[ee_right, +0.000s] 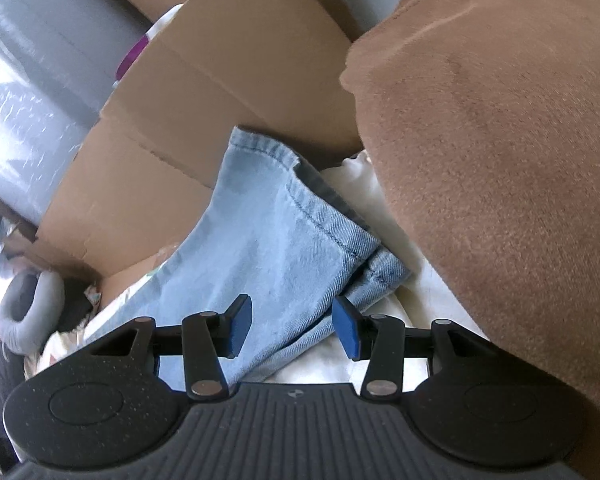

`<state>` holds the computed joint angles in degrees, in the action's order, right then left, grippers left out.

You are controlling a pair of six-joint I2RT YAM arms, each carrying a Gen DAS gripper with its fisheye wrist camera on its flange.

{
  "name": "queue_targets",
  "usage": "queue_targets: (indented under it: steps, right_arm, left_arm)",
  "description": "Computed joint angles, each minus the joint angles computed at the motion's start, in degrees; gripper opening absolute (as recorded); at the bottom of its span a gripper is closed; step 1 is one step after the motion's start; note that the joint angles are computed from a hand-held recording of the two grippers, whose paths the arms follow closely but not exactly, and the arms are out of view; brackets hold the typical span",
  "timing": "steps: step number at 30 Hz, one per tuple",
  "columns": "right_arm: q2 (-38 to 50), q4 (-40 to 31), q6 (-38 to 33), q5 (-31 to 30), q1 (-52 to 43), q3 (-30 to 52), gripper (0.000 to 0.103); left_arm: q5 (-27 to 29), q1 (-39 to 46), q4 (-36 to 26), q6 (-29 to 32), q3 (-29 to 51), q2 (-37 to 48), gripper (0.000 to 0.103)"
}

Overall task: Fold clothes
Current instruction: 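Move both open grippers over the folded denim pants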

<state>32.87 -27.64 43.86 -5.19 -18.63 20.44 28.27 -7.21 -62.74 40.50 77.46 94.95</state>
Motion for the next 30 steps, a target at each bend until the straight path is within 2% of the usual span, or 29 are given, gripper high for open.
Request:
queue_targets:
  steps: [4,13,21,26,28,29,30]
  right_arm:
    - [0.0,0.2,-1.8,-0.5,-0.9,-0.3,0.051]
    - [2.8,2.9,-0.6,2.7,1.2,-0.1,0.051]
    - [14.6,9.1,6.5,7.2,3.5,1.3,0.050]
    - [17.0,13.5,11.3,7.3,2.3,0.1,0.049]
    - [17.3,14.1,11.7,7.8,2.1,0.1,0.044]
    - [17.4,14.1,11.7,8.0,2.1,0.1,0.031]
    - [17.2,13.9,11.7,8.2,2.0,0.2,0.024]
  left_arm:
    - [-0.6,-1.6,1.8,0.3,-2.6,-1.1,0.088]
    - [-0.5,-2.8,3.9,3.2,-6.3,-3.3,0.088]
    - [0.1,-3.1,4.2,4.5,-6.7,-3.5,0.088]
    - [0.0,-2.8,5.0,5.6,-7.3,-3.7,0.088]
    - [0.0,-2.7,5.1,6.2,-7.7,-3.9,0.088]
    - [0.1,-2.7,5.2,6.7,-7.9,-4.1,0.088]
    - [0.1,-2.7,5.3,7.1,-8.3,-4.3,0.088]
